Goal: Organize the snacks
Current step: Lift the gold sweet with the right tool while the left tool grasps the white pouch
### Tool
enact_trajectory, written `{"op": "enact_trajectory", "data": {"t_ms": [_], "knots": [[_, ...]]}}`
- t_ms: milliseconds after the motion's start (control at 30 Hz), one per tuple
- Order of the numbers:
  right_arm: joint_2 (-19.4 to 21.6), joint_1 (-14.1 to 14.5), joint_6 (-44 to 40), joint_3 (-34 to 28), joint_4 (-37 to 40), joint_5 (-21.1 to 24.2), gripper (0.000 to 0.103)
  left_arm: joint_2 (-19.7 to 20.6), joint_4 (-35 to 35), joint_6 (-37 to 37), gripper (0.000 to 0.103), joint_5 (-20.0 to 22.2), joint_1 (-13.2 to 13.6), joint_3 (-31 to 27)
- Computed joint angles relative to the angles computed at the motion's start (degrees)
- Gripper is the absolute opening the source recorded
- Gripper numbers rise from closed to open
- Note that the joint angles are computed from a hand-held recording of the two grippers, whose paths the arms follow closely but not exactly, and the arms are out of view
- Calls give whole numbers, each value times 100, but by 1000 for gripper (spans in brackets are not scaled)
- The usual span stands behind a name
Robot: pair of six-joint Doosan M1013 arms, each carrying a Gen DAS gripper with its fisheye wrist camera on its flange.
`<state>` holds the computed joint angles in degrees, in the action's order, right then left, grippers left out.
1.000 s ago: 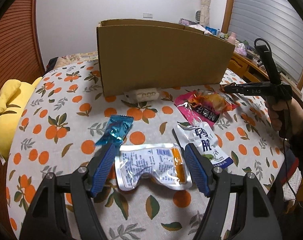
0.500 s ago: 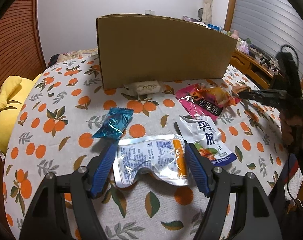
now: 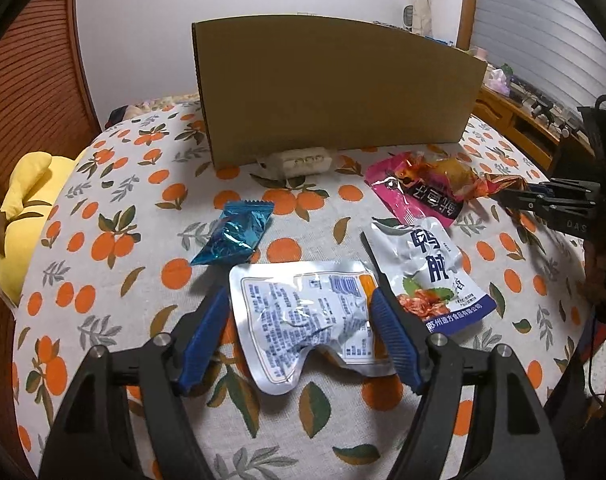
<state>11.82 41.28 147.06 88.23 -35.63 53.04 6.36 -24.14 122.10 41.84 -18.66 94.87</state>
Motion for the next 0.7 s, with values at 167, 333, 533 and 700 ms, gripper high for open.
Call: {"op": "enact_trajectory", "data": {"t_ms": [167,333,533,700], "knots": [[-36,-37,61,56,37,-105,21,-66,-35,110,59,-23,-19,68],[-45,-56,84,72,61,-145,21,-153,-341,302,53,-25,65,158],[-26,-30,92,53,6,-86,21,-286,-776,548,33,-116,162,227],[-21,-24,97,47,-7,-68,21,-350,-1183,778,15,-7,247,210]]}}
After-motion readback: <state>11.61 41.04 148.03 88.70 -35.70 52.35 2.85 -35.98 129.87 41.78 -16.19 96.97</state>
